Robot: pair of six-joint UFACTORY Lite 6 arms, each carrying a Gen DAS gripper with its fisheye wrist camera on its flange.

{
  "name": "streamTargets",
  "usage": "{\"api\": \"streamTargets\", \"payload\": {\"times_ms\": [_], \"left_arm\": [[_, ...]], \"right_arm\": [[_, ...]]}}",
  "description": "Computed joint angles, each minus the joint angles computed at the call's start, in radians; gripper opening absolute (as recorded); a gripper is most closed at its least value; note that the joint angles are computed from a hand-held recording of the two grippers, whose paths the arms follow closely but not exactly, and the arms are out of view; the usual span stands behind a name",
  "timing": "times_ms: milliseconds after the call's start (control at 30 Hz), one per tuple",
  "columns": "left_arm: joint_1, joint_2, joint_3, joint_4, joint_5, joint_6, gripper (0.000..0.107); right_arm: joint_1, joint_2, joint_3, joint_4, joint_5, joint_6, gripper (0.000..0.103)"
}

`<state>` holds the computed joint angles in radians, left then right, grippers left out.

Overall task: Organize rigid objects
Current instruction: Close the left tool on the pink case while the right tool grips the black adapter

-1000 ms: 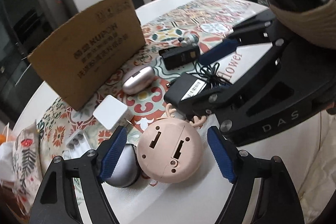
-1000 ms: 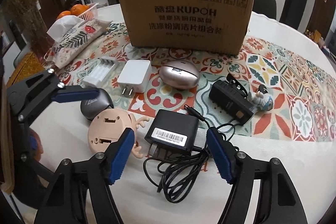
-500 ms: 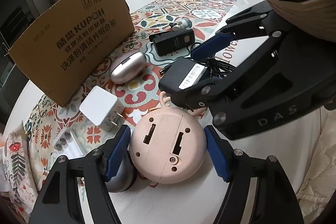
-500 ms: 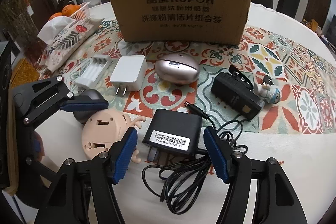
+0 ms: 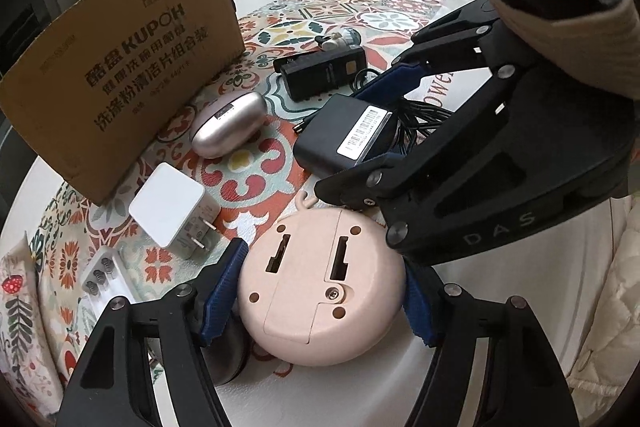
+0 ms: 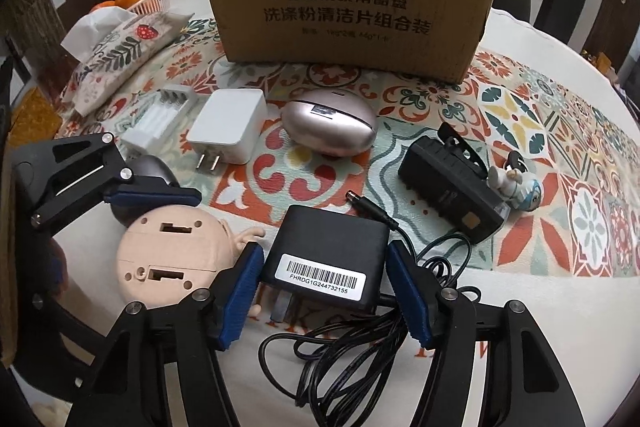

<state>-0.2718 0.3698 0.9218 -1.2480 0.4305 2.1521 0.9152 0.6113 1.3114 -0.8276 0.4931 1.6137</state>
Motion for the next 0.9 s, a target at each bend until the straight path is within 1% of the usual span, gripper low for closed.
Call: {"api": "streamTargets", "payload": {"times_ms": [67,133,333,500,533,700,867,900], "left_arm": [[-0.004,0.003,0.005,0.012,0.001,-0.023,0.071],[-0.007,0.001,0.004,0.021,0.0,-0.043,0.071],[-0.013,-0.017,-0.028,-0.027,-0.024,-0.079,0.07],[-0.023,-0.071,-0.105,-0.163,-0.066,-0.029,0.07],[-0.025,-0.077,-0.115,-0.184,-0.07,-0.021,0.07],[-0.045,-0.119,-0.18,-0.395,-0.112,0.074,0.07],[-0.045,-0.171,-0.216,-0.48,-0.111,0.054,0.07],[-0.049,-0.187,-0.224,-0.521,-0.119,0.072,0.07]], "right_arm": [[-0.008,0.006,0.005,0.024,0.001,-0.04,0.064],[-0.01,0.001,-0.004,0.012,-0.005,-0.03,0.064],[0.016,-0.059,-0.088,-0.078,0.004,0.12,0.063],[0.061,-0.117,-0.146,-0.137,0.069,0.268,0.061],[0.065,-0.125,-0.157,-0.14,0.072,0.284,0.061],[0.083,-0.184,-0.229,-0.162,0.088,0.383,0.061],[0.103,-0.24,-0.287,-0.198,0.099,0.464,0.061],[0.107,-0.25,-0.296,-0.205,0.102,0.476,0.061]]}}
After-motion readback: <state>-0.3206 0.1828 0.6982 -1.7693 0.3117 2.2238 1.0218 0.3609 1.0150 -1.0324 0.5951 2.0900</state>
